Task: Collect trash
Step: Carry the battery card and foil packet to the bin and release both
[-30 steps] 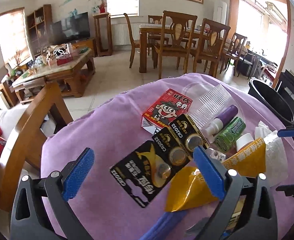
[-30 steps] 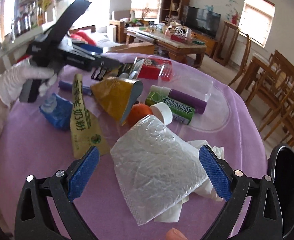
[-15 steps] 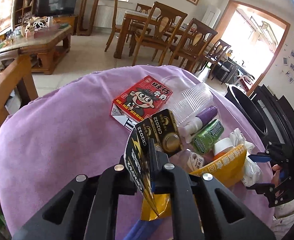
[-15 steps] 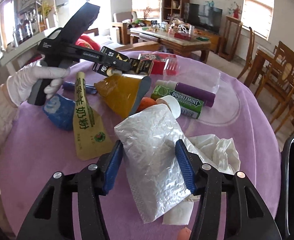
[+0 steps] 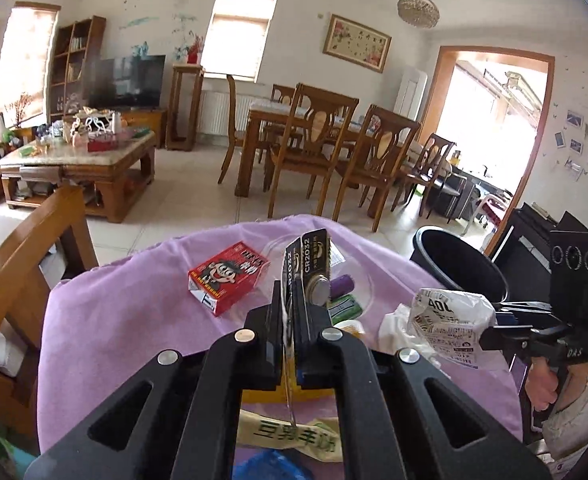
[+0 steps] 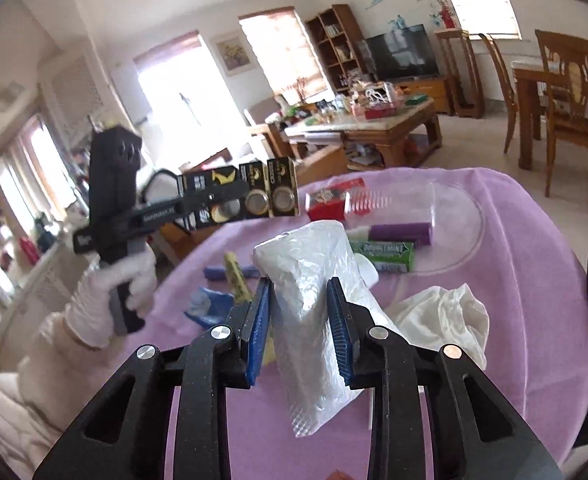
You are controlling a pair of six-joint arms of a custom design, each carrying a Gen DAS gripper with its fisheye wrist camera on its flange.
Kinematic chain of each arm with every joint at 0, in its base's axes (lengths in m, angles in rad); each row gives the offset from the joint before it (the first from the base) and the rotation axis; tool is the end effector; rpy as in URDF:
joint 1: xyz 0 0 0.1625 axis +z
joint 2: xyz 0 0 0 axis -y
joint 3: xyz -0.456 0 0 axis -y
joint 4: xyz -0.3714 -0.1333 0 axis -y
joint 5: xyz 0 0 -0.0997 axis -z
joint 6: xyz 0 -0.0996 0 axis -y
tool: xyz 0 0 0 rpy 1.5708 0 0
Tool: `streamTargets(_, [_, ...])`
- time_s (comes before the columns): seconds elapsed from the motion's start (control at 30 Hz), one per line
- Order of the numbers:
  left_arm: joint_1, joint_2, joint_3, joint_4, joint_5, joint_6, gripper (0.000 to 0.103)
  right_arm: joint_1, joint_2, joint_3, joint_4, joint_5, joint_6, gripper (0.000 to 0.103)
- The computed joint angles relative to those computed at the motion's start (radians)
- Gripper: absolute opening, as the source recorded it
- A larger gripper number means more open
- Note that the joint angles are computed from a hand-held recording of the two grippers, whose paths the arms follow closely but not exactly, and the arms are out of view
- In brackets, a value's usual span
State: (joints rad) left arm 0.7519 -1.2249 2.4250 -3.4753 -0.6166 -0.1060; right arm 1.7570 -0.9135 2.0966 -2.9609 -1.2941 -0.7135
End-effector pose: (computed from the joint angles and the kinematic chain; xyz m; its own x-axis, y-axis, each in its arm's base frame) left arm -0.1474 -0.4316 0.2660 -0.8354 0.0061 -0.5497 0.4708 0.5240 -0.7097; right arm 0.2570 -0.4973 0.1064 -0.5883 -0.8058 -0.0676 -0.7489 0.5745 -0.3304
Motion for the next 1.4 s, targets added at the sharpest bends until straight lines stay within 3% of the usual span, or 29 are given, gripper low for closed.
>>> streamTargets(0.2, [-0.085, 0.058, -0.015, -0.062, 0.019, -0.015, 0.004, -0.049, -0.067, -0.025, 0.104, 0.111, 0.029, 0.029])
streamTargets(0.43, [-0.101, 0.233, -0.119, -0.115, -0.028, 0.024, 0.004, -0.096, -0.177, -0.010, 0.067, 0.068, 0.006, 0.029])
streamTargets(0.73, [-0.077, 0.498, -0.373, -0.132, -0.173, 0.161, 0.004, -0.255, -0.282, -0.031, 0.028, 0.054, 0.013, 0.029])
streamTargets(1.1, [-0.012, 0.708, -0.653, 0.018, -0.259, 0.215, 0.004, -0.447, -0.251, -0.111, 0.014, 0.072, 0.026, 0.029])
streamTargets(1.3, [0.015, 0.749, -0.729, 0.109, -0.258, 0.195, 0.004, -0.485, -0.202, -0.130, -0.050, 0.043, 0.027, 0.029])
streamTargets(1.4, [0.026, 0.763, -0.757, 0.144, -0.255, 0.179, 0.004, -0.469, -0.170, -0.138, -0.103, 0.018, 0.041, 0.029])
